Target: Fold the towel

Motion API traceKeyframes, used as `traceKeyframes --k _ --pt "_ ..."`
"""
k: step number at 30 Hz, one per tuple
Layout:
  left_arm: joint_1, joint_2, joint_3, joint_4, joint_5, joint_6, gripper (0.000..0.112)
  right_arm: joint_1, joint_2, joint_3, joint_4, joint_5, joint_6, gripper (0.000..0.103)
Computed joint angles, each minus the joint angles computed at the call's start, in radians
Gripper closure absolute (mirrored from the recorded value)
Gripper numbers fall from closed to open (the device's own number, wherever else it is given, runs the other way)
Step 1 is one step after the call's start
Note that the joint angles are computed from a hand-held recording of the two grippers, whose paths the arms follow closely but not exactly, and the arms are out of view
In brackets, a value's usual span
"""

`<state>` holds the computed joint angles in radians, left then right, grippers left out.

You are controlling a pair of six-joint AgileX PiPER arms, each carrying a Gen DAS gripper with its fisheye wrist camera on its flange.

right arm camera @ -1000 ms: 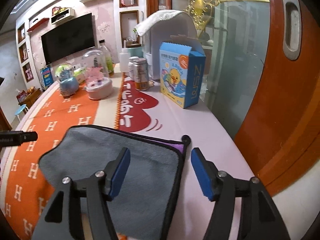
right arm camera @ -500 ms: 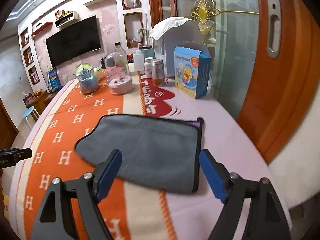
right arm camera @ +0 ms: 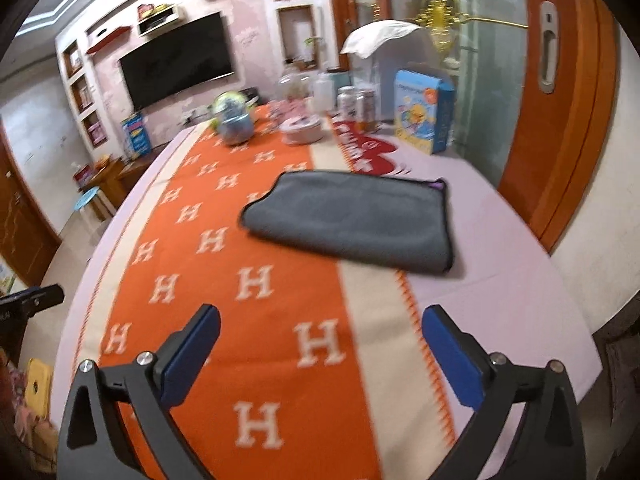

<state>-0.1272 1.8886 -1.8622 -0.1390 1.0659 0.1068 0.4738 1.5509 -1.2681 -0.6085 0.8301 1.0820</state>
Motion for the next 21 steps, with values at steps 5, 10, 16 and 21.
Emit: traceKeyframes --k 5,10,16,21 --pt "0.051 -0.12 0.14 -0.025 -0.005 0.038 0.035 0.065 -0.006 -0.04 0.078 0.062 -0.04 0.001" --pt "0.074 -0.19 0.184 -0.013 0.027 0.014 0.035 0.114 -0.007 -0.124 0.125 0.166 -0.117 0.001" --pt "0.083 -0.26 0.194 -0.038 0.073 -0.041 0.031 0.137 -0.053 -0.186 0.211 0.248 -0.213 0.001" --pt "0.022 -0.299 0.179 -0.008 0.115 -0.111 0.031 0.16 -0.091 -0.24 0.236 0.338 -0.262 0.0"
